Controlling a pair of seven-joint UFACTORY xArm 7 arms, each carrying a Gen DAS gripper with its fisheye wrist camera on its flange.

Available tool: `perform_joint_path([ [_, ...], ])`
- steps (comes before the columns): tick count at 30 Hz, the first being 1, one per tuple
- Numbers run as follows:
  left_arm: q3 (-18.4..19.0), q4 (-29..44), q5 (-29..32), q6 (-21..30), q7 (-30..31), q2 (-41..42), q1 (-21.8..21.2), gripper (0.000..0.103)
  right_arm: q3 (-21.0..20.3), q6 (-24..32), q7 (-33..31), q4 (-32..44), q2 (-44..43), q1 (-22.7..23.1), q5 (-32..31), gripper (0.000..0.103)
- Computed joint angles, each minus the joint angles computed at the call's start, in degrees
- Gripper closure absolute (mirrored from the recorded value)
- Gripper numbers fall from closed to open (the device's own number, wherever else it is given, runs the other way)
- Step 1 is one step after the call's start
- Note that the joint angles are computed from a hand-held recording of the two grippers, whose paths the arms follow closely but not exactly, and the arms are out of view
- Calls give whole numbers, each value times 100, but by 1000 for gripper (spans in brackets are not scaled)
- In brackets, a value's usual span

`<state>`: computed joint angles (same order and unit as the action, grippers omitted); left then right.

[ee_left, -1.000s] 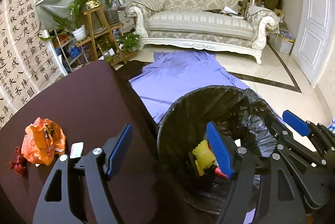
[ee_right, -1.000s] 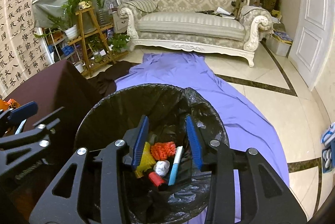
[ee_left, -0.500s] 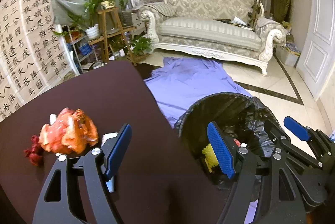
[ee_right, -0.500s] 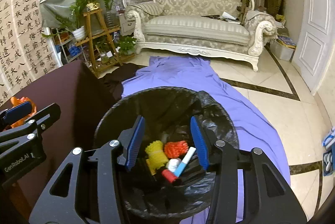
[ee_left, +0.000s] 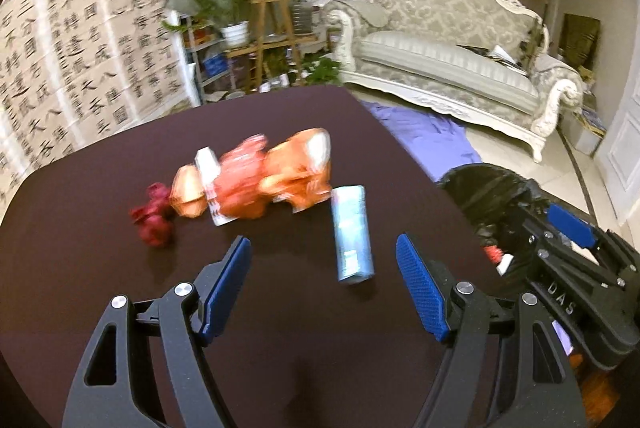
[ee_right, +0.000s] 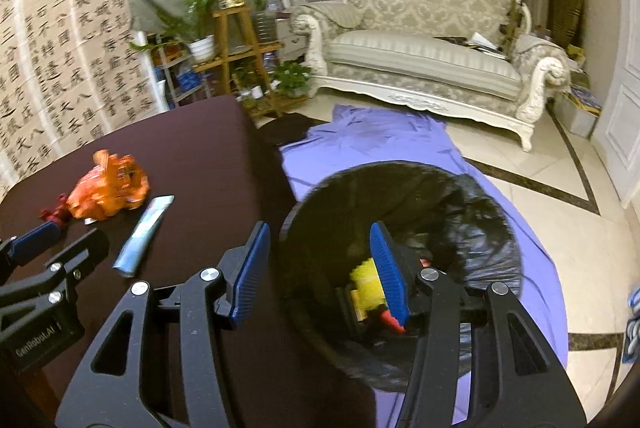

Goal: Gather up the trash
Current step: 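Grasp the second blue-white tube with the right tool while the left tool grasps the dark red bag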

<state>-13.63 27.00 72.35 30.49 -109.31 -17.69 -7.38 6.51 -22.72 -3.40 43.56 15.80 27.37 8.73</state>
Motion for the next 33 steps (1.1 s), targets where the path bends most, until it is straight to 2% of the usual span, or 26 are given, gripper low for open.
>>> perform_joint_path([
  [7, 54, -897, -574, -38, 228, -862, 243, 30, 94, 292, -104, 131, -13, 368, -29, 52],
  [11, 42, -1334, -914, -75, 465, -1317, 540, 30, 35, 493, -210, 324, 71, 704, 27, 52],
  [17, -23, -1676, -1290, -266, 858, -1712, 1049, 29, 84, 961, -64, 721, 288, 857, -211, 52],
  [19, -90, -1717, -1354, -366, 951, -1751, 1250, 29, -78, 1094, -7, 869, 373, 1063, -256, 52],
  [23, -258, -1752, -1373, -631, 1049, -1737, 1671, 29, -678, 1401, 82, 1165, 538, 1688, -334, 53],
  [25, -329, -1738, -1334, -809, 1051, -1674, 1867, 29, -881, 1512, 177, 1245, 589, 1864, -466, 58],
  [26, -359, -1725, -1331, -878, 1064, -1648, 1941, 29, -948, 1596, 222, 1291, 619, 1913, -548, 66],
  [29, -412, -1676, -1262, -1104, 1112, -1555, 2209, 29, -819, 1775, 344, 1366, 662, 1712, -781, 80],
  [33, -506, -1628, -1132, -1336, 1098, -1452, 2518, 28, -595, 1805, 515, 1412, 677, 1394, -1037, 84],
])
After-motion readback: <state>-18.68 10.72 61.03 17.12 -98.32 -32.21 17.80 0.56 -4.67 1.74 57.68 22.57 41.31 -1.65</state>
